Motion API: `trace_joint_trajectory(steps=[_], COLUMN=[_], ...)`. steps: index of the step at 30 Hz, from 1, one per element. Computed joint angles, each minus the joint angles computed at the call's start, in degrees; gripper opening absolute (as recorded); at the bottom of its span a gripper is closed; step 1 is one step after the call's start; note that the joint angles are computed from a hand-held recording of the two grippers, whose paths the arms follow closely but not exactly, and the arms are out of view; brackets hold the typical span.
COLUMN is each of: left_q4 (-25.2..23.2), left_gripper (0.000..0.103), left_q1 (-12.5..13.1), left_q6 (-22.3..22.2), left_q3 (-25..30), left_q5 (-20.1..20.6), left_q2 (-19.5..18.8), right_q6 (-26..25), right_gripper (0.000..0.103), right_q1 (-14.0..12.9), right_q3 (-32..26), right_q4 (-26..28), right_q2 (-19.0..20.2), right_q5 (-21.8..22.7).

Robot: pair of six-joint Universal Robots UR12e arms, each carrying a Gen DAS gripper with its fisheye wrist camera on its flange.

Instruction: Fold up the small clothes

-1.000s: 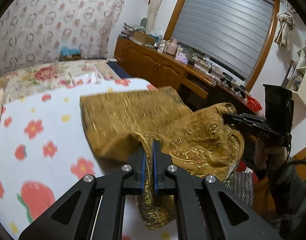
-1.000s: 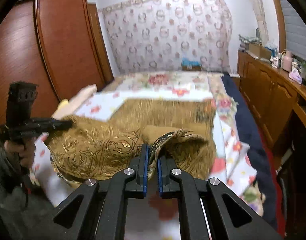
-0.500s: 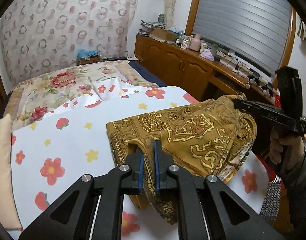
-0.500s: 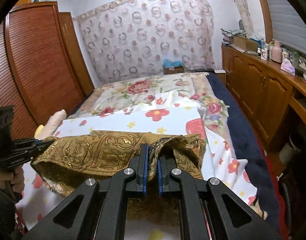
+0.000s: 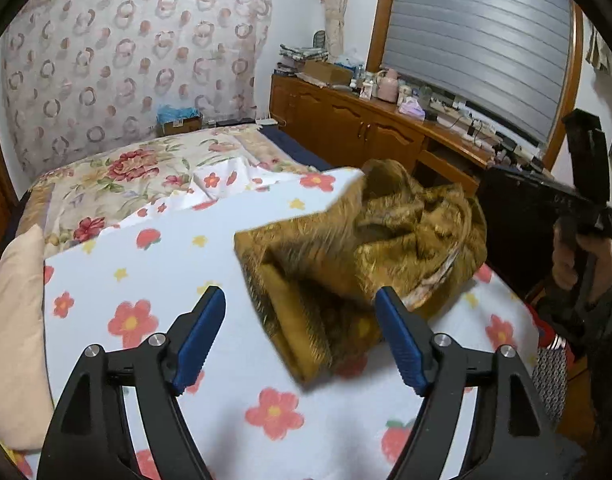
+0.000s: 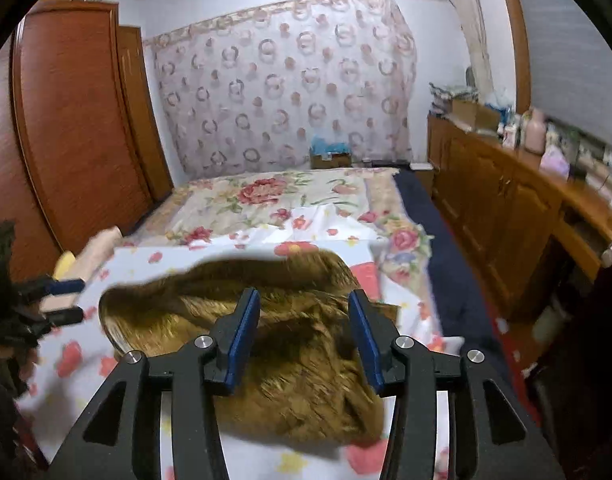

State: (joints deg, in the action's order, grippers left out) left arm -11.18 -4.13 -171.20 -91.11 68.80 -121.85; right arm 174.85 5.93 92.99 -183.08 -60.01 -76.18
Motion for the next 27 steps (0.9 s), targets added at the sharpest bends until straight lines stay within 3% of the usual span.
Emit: trace_joint_trajectory(steps=[5, 8, 14, 16, 17, 20, 23, 25, 27], left_q4=[-2.68, -5.39, -8.78, -9.73, -9.85, -10.53, -11.14, -11.4, -10.99], left_gripper=[0.078, 0.078, 0.078, 0.078, 0.078, 0.078, 0.078, 0.078, 0.078], left_q1=[-0.09, -0.11, -0.11, -0.25, -0.3, -0.5, -0.56, -0.62, -0.94], left_q6=[2.29, 3.6, 3.91, 3.98, 4.0, 4.28, 3.46, 3.01, 2.78], left_q3=[0.32, 2.03, 6.59, 8.04, 8.69, 10.65, 12.74, 14.1, 15.44], left_q5=[2.73, 3.55, 2.84, 3.05, 2.96, 3.11, 3.3, 3.48, 5.98], left_q2=[-0.79, -1.86, -4.83, -5.73, -6.2, -7.47, -8.69, -9.55, -10.52], right_q6=[-3.74, -3.36, -11.02, -11.48, -11.48, -13.34, -11.7, -9.47, -6.51], right_gripper=[0.05, 0.05, 0.05, 0.05, 0.045, 0.004, 0.003, 0.003, 0.003], right_q1=[0.37, 0.16, 1.84, 1.74, 1.42, 0.19, -1.86, -2.42, -2.56], right_q3=[1.7, 1.19, -3.63, -5.73, -6.62, -7.93, -7.21, -5.99, -5.62], right_q4=[1.8, 4.96, 10.66, 13.56, 14.83, 17.07, 13.61, 10.36, 8.49], right_q2=[-0.45, -0.3, 2.38, 3.07, 3.26, 3.47, 3.33, 2.77, 2.53], right_q5=[-2.23, 1.18, -2.43, -2.45, -0.78, 5.27, 14.1, 14.51, 11.71])
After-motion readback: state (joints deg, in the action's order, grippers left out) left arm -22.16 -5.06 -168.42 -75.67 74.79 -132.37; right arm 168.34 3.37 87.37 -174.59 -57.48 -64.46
